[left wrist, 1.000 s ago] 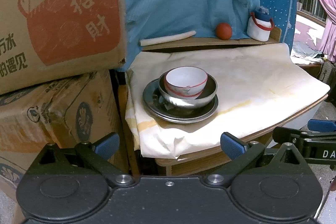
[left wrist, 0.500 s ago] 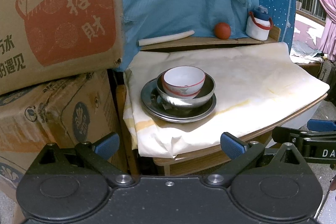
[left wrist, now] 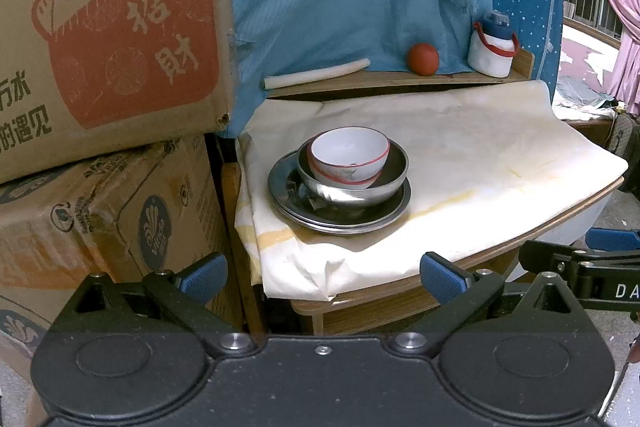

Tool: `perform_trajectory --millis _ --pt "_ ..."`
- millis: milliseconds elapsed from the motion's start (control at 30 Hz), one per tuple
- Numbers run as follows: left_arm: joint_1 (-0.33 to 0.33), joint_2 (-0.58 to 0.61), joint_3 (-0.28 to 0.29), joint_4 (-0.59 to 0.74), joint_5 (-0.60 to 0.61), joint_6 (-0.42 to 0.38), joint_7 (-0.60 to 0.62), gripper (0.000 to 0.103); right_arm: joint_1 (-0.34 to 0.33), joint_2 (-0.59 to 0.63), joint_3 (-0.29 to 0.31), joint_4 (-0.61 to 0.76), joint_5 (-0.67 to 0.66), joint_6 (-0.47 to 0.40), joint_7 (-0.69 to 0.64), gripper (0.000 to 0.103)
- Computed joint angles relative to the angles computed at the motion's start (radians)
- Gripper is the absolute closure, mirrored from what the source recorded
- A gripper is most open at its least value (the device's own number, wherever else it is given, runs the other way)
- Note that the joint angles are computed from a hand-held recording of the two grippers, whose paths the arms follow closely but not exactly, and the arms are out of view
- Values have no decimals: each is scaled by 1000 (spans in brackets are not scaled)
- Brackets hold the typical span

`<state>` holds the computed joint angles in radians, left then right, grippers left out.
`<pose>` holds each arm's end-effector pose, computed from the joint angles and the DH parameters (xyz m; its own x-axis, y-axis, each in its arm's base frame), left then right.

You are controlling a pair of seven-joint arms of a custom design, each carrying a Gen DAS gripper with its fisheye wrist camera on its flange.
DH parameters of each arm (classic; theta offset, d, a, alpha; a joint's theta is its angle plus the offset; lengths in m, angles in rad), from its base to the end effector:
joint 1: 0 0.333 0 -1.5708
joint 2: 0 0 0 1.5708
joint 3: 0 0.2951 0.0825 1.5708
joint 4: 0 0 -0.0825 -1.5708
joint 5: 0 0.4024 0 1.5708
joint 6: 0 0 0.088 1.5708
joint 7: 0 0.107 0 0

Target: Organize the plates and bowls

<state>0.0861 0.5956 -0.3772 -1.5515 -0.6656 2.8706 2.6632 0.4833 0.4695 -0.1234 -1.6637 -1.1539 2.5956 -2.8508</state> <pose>0.7354 -0.1293 0.3658 -0.6026 -0.7977 -0.0214 -0.4922 0.3926 -0.7769 0.6559 0.2770 0.3488 -0.4509 -0.8690 -0.2037 -0.4741 0.4265 -0.7703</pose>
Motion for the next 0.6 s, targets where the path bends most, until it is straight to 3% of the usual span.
perform_trajectory --millis 600 --pt "1 -2 -2 -2 0 1 1 1 3 -2 1 -3 -4 -4 10 0"
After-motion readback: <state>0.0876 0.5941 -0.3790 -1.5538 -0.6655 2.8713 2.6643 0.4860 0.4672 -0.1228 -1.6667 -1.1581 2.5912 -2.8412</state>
